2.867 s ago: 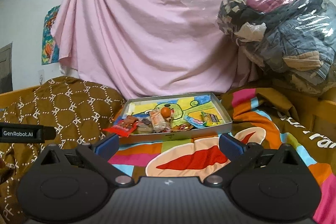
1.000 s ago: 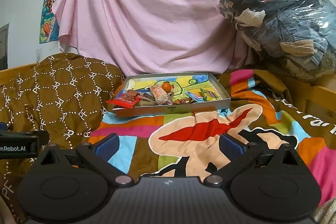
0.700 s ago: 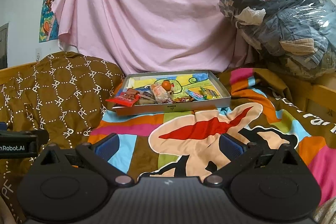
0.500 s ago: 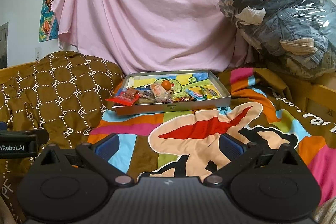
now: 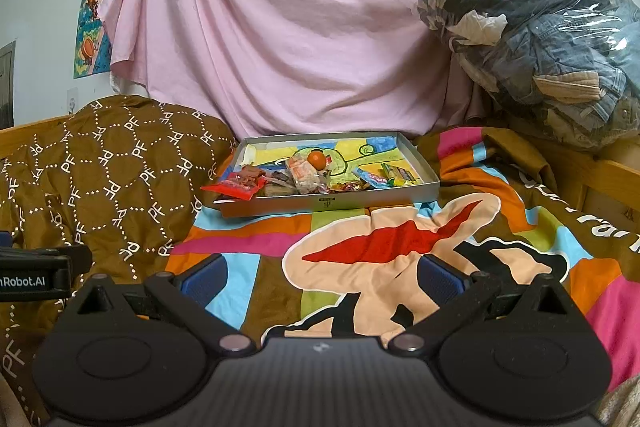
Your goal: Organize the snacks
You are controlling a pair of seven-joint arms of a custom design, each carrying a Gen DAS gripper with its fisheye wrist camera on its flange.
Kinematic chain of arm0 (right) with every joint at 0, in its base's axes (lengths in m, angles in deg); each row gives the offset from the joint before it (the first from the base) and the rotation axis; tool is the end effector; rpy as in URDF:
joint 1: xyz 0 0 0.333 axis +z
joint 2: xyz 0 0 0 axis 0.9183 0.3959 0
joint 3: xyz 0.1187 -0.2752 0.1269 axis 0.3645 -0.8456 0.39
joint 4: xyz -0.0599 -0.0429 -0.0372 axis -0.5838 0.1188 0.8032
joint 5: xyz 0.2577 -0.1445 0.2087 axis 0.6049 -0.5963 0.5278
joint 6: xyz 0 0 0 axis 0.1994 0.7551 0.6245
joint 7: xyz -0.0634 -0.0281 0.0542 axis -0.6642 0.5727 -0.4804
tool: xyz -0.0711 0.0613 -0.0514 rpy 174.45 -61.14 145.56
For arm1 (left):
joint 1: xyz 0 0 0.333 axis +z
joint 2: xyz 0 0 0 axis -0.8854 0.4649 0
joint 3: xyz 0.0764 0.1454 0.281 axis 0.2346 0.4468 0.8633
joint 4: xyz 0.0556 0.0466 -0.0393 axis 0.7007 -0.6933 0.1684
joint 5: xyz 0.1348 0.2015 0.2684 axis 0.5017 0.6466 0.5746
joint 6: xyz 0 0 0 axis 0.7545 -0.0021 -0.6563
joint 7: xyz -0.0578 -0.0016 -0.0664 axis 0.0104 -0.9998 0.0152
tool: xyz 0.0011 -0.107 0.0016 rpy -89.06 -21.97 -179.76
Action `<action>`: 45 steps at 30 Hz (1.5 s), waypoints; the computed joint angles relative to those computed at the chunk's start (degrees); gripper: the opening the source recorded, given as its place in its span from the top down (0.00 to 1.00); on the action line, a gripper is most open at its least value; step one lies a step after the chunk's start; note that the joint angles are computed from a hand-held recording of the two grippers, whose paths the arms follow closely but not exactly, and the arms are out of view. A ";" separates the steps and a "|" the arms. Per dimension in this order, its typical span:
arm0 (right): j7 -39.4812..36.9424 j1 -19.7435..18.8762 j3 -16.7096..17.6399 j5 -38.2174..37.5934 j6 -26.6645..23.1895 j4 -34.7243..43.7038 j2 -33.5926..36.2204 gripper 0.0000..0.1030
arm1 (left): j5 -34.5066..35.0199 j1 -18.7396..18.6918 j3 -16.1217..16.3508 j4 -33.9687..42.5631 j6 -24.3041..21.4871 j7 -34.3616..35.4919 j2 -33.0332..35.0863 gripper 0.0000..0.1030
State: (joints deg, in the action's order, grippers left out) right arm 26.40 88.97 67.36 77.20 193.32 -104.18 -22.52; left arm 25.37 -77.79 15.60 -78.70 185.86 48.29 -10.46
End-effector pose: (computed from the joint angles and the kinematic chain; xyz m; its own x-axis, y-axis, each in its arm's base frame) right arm 0.6802 0.3054 0.4037 0.4186 -0.9067 0.0520 -0.2911 -0.1882 -0.9380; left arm 0.6098 -0.1962 0.4054 0.4942 -0.8687 -0.0348 -0.3692 -0.1734 -0.9130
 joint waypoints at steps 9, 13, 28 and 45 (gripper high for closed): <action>0.09 -0.11 0.17 -0.16 0.55 -0.68 0.05 0.00 | -0.03 0.00 0.01 -0.02 0.00 0.03 -0.01 0.01; 0.15 0.01 0.03 -0.14 0.35 -0.35 0.22 0.00 | -0.03 0.00 0.02 -0.02 0.00 0.03 -0.01 0.01; 0.19 0.05 -0.03 -0.16 0.17 -0.32 0.19 0.00 | -0.23 -0.03 0.02 0.02 -0.08 0.18 0.01 0.01; 0.20 0.06 -0.07 -0.16 0.11 -0.48 0.09 0.00 | -0.32 -0.03 0.04 0.05 -0.09 0.27 0.02 0.01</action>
